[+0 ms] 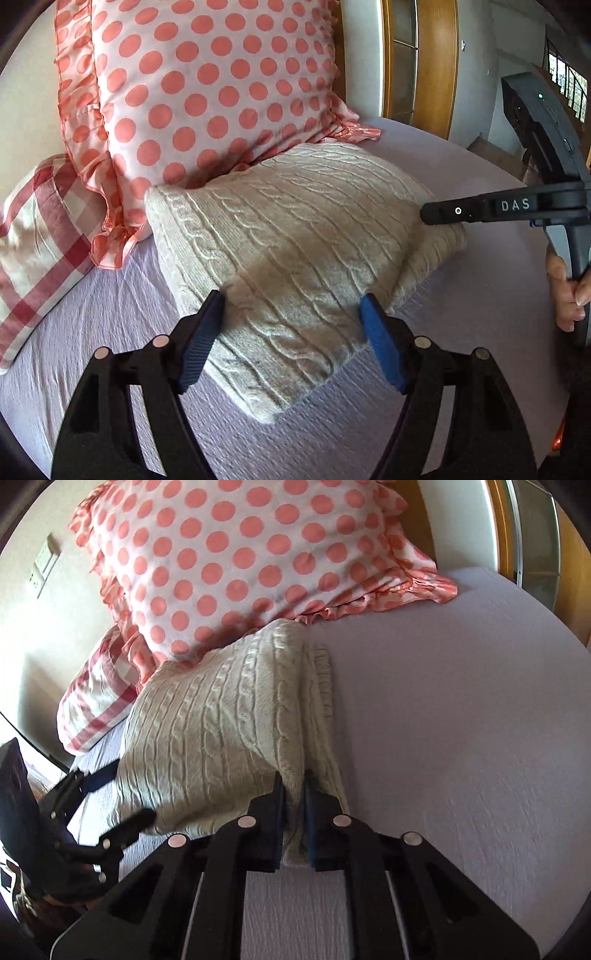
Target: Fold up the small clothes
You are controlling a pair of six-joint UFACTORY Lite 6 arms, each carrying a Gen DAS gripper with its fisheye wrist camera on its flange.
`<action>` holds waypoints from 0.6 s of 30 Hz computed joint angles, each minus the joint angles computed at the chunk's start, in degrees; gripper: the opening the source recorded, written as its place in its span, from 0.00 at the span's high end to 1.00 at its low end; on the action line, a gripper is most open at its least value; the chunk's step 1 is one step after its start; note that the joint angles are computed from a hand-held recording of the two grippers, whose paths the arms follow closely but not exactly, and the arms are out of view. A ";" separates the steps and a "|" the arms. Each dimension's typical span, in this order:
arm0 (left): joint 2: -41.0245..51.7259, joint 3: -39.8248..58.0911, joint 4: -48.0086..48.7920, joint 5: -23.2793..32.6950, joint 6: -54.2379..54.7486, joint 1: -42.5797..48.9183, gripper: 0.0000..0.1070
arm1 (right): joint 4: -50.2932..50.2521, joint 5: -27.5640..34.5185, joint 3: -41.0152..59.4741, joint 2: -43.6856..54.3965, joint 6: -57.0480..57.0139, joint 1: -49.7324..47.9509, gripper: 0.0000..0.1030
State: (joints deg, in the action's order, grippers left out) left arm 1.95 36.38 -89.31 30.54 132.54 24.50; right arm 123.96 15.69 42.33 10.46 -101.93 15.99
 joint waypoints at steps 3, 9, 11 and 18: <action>-2.17 -2.95 -5.88 -2.05 6.40 -0.96 0.30 | 8.87 -4.76 1.18 0.32 -8.94 3.66 0.90; 7.35 15.05 17.08 22.90 -24.30 17.68 0.26 | -8.85 9.67 -3.83 -7.94 7.42 -7.03 0.13; 15.59 25.43 20.56 25.03 -34.60 18.27 0.24 | -19.44 17.81 2.79 -0.23 17.81 -12.11 0.13; 37.90 48.00 29.47 30.10 -57.67 12.81 0.24 | -33.83 23.79 21.96 20.12 35.01 -12.79 0.22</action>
State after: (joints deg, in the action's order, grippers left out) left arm 39.85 84.38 -59.84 60.64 74.87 37.30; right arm 90.12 39.47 64.29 30.59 -66.92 3.19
